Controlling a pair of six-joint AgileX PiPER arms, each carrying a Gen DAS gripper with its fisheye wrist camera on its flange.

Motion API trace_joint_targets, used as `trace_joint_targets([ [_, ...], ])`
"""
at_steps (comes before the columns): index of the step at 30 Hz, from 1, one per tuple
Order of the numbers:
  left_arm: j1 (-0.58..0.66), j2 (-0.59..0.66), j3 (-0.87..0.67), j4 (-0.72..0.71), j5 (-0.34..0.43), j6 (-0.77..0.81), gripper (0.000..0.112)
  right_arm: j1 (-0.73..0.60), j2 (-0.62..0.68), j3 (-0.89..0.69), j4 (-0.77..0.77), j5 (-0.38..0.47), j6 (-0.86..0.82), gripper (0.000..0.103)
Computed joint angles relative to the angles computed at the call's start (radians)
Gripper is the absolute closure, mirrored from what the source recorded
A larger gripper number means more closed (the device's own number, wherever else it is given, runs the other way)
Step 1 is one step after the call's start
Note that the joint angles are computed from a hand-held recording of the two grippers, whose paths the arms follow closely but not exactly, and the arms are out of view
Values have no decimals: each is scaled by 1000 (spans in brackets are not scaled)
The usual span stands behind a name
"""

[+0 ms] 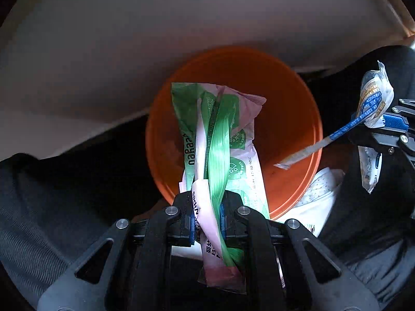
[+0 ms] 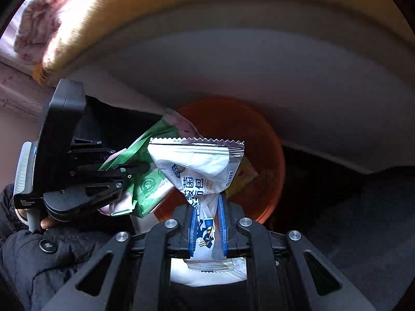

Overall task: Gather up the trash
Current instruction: 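Lift both wrappers and carry them down over the orange bucket, then open both tools to drop the wrappers into the bucket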

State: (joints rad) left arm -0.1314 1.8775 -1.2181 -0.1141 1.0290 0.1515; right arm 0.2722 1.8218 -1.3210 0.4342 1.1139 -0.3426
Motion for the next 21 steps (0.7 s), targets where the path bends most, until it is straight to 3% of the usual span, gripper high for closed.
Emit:
trace_joint_targets([
  [7, 14, 80, -42, -3, 35, 5, 101, 30, 77, -55, -27, 9, 33, 81],
  [10, 16, 141, -89, 7, 76, 1, 94, 37, 101, -70, -39, 4, 47, 61],
  [11, 18, 158, -101, 11, 90, -1, 84, 45, 101, -72, -48, -2, 63, 51],
  [12, 21, 169, -116, 19, 100, -6, 74, 48, 100, -70, -56, -13, 71, 50],
  [14, 20, 170, -118, 30, 99, -10, 65, 50, 98, -66, -61, -16, 75, 50],
  [21, 14, 120, -84, 33, 69, -3, 59, 16, 45, -17, -57, -25, 49, 50],
])
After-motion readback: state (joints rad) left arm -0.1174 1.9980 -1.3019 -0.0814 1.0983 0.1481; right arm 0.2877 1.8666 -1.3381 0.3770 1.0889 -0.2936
